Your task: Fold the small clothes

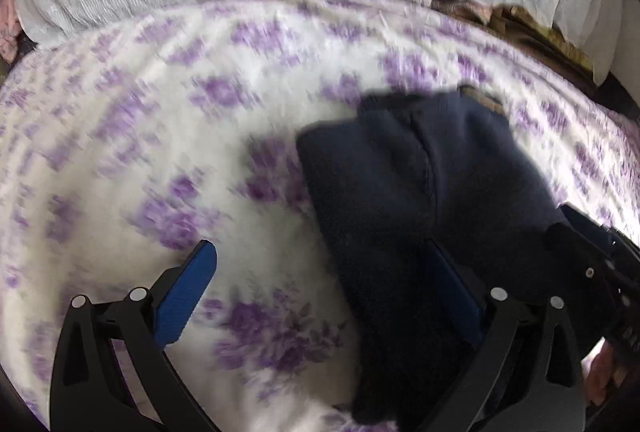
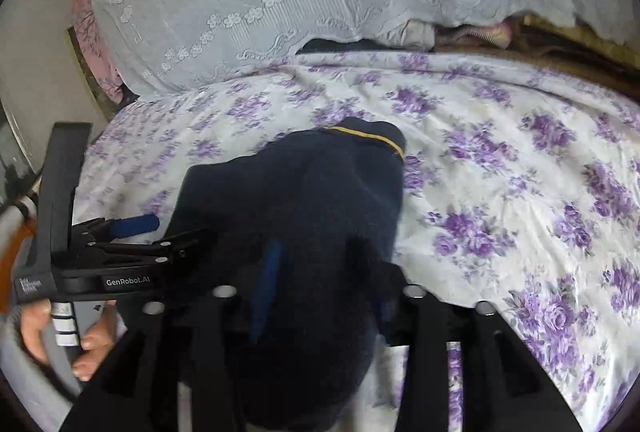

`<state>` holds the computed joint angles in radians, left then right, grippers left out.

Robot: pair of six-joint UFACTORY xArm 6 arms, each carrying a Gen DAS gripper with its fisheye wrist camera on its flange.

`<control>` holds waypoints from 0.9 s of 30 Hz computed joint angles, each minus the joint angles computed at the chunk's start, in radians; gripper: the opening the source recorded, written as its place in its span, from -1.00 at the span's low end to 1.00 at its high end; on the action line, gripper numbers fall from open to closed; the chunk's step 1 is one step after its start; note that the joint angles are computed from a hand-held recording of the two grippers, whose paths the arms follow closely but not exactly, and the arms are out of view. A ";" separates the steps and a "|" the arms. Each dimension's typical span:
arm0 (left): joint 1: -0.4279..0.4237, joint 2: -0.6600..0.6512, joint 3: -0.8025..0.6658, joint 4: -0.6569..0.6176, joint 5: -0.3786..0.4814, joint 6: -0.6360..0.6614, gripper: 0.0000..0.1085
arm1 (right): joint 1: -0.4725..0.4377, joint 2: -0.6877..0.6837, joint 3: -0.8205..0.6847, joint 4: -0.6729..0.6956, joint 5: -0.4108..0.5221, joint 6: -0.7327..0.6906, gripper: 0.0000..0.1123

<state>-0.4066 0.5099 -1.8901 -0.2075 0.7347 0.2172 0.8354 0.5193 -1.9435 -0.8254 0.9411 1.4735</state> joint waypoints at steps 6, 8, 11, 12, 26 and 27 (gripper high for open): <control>0.009 -0.006 0.001 -0.037 0.015 0.012 0.83 | -0.012 -0.073 0.121 -0.047 -0.095 0.125 0.05; 0.016 -0.022 0.000 -0.051 0.035 0.008 0.81 | -0.022 -0.143 0.227 -0.072 -0.152 0.255 0.32; 0.037 -0.066 0.019 -0.200 0.051 0.089 0.81 | -0.015 -0.206 0.306 -0.118 -0.166 0.346 0.32; 0.041 -0.083 0.028 -0.252 0.057 0.122 0.81 | -0.004 -0.221 0.316 -0.129 -0.140 0.353 0.32; 0.059 -0.164 0.175 -0.327 0.114 0.177 0.81 | -0.002 -0.312 0.526 -0.265 -0.314 0.675 0.77; 0.078 -0.165 0.165 -0.411 0.153 0.217 0.81 | -0.011 -0.332 0.558 -0.326 -0.348 0.756 0.77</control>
<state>-0.3286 0.3453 -1.7247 -0.6183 0.8876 0.4343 0.8247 0.1874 -1.3857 -1.1515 0.5929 2.2296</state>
